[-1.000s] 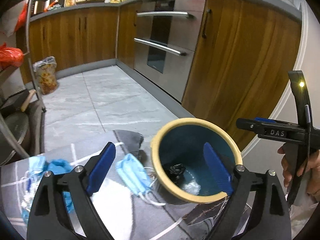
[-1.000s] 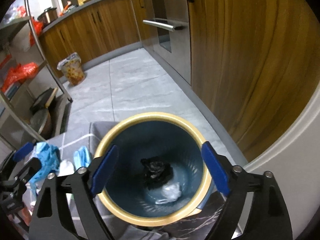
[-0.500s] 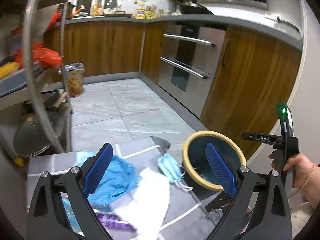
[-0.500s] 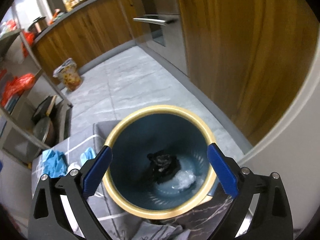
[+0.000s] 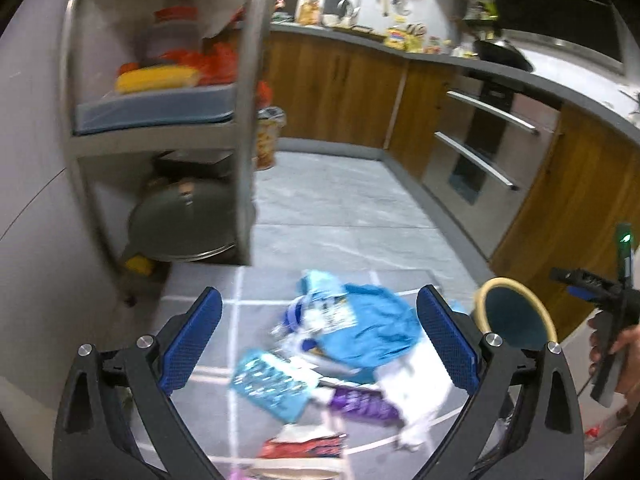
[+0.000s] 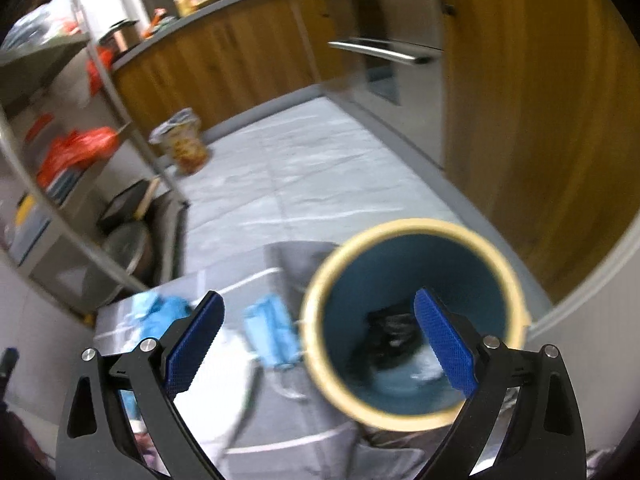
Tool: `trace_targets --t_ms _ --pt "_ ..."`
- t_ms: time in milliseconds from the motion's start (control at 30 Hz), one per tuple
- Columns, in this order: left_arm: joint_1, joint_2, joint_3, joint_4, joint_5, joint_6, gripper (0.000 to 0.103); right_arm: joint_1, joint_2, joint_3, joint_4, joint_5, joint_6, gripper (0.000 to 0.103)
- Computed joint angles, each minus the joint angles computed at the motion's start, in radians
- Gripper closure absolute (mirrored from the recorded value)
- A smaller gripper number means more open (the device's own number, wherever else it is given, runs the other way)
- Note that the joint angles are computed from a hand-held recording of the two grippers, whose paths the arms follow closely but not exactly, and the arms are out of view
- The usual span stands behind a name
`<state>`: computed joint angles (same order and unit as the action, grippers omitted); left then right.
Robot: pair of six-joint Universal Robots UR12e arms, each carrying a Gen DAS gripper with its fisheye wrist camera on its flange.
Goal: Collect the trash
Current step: 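Move both tools back over the trash pile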
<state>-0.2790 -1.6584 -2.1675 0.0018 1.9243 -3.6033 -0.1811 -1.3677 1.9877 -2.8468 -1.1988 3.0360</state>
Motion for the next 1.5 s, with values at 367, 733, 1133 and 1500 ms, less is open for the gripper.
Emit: trace_targets --t_ms 367,733,1133,1500 --pt "0.031 0.029 -0.074 -0.09 -0.039 -0.02 0.007 0.139 0.015 -0.014 0.035 -0.023 -0.144 0.008" --pt "-0.104 -0.018 -0.097 -0.217 0.193 -0.214 0.015 0.158 -0.003 0.013 0.027 -0.091 -0.097 0.008" --pt "-0.032 -0.022 -0.131 -0.323 0.02 -0.344 0.071 0.119 -0.04 0.049 0.037 -0.079 -0.057 0.008" --pt "-0.059 -0.032 -0.105 -0.193 0.161 -0.197 0.101 0.073 0.003 0.016 0.067 -0.038 -0.026 0.009"
